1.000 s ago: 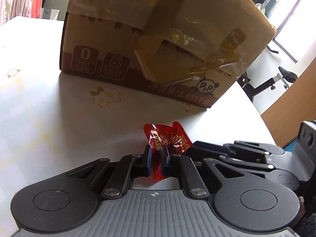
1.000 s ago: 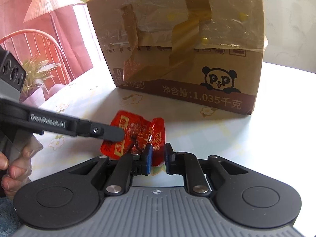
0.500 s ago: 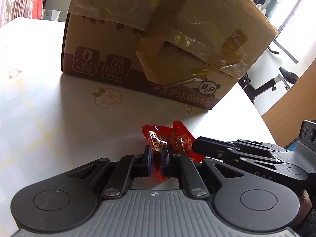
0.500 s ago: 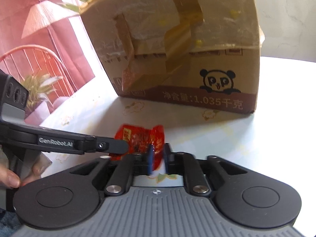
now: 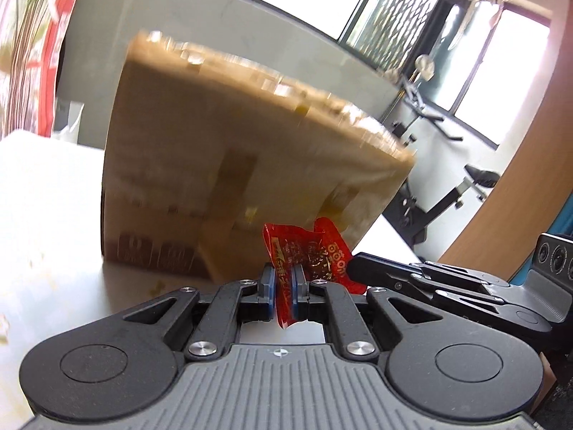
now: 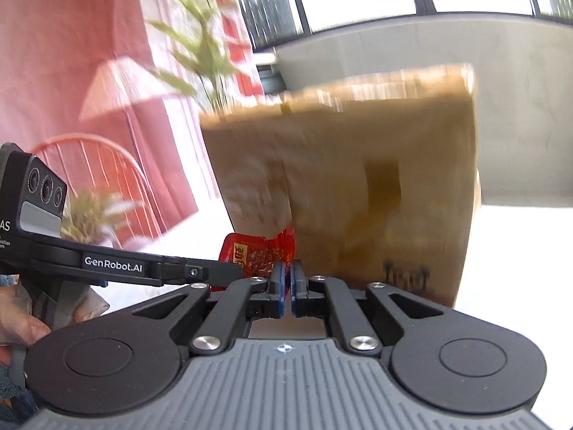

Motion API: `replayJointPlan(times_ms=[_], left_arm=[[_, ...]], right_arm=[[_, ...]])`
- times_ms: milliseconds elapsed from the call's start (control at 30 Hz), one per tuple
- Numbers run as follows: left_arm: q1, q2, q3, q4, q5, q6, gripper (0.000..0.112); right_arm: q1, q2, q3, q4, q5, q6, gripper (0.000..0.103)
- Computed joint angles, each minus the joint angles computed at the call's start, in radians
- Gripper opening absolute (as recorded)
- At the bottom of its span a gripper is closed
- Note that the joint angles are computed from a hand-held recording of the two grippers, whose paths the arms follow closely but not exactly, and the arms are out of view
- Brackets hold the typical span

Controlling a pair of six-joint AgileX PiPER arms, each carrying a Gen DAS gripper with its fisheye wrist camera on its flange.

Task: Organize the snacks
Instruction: 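Lift the red packet with the left tool over the box and release it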

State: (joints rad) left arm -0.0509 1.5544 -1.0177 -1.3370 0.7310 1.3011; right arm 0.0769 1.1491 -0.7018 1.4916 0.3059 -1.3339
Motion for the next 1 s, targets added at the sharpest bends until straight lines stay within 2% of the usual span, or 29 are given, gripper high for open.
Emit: replayJointPlan(times_ms=[133, 267, 367, 433, 567, 700, 800, 867, 933, 967, 1000], left_arm=[[-0.02, -0.018, -0.113, 0.045, 0.009, -0.072, 0.01], [-0.057, 0.022, -0.288, 0.104, 0.002, -0.173, 0.01], [-0.1, 0.087, -0.447, 0.196, -0.011, -0.268, 0.01], [-0.131, 0.145, -0.557, 0.277, -0.023, -0.341, 0.01], [-0.155, 0.287, -0.794, 0.417, 0.033, -0.536, 0.01], [-0.197, 0.413, -0.995, 0.581, 0.047, -0.682, 0.01], [-0.231, 0.463, -1.068, 0.708, 0.054, -0.771, 0.01], [-0.239, 0.491, -1.113, 0.771, 0.085, -0.808, 0.013], [-0.247, 0.492, -1.114, 0.818, 0.088, -0.837, 0.022], [-0.245, 0.486, -1.1, 0.822, 0.079, -0.832, 0.031], [-0.245, 0.478, -1.084, 0.834, 0.065, -0.835, 0.047]], right_arm=[[0.014, -0.026, -0.084, -0.173, -0.024, 0.163, 0.003], [-0.002, 0.001, -0.214, -0.356, -0.002, 0.339, 0.003], [-0.032, 0.061, -0.341, -0.507, 0.042, 0.506, 0.003], [-0.054, 0.108, -0.423, -0.554, 0.071, 0.559, 0.003], [-0.093, 0.217, -0.571, -0.639, 0.106, 0.644, 0.003], [-0.112, 0.336, -0.711, -0.766, 0.147, 0.763, 0.003], [-0.113, 0.401, -0.786, -0.864, 0.181, 0.852, 0.003], [-0.099, 0.435, -0.822, -0.961, 0.187, 0.943, 0.004], [-0.091, 0.456, -0.841, -1.033, 0.195, 1.037, 0.009], [-0.086, 0.459, -0.844, -1.079, 0.195, 1.094, 0.01], [-0.087, 0.457, -0.839, -1.085, 0.195, 1.112, 0.01]])
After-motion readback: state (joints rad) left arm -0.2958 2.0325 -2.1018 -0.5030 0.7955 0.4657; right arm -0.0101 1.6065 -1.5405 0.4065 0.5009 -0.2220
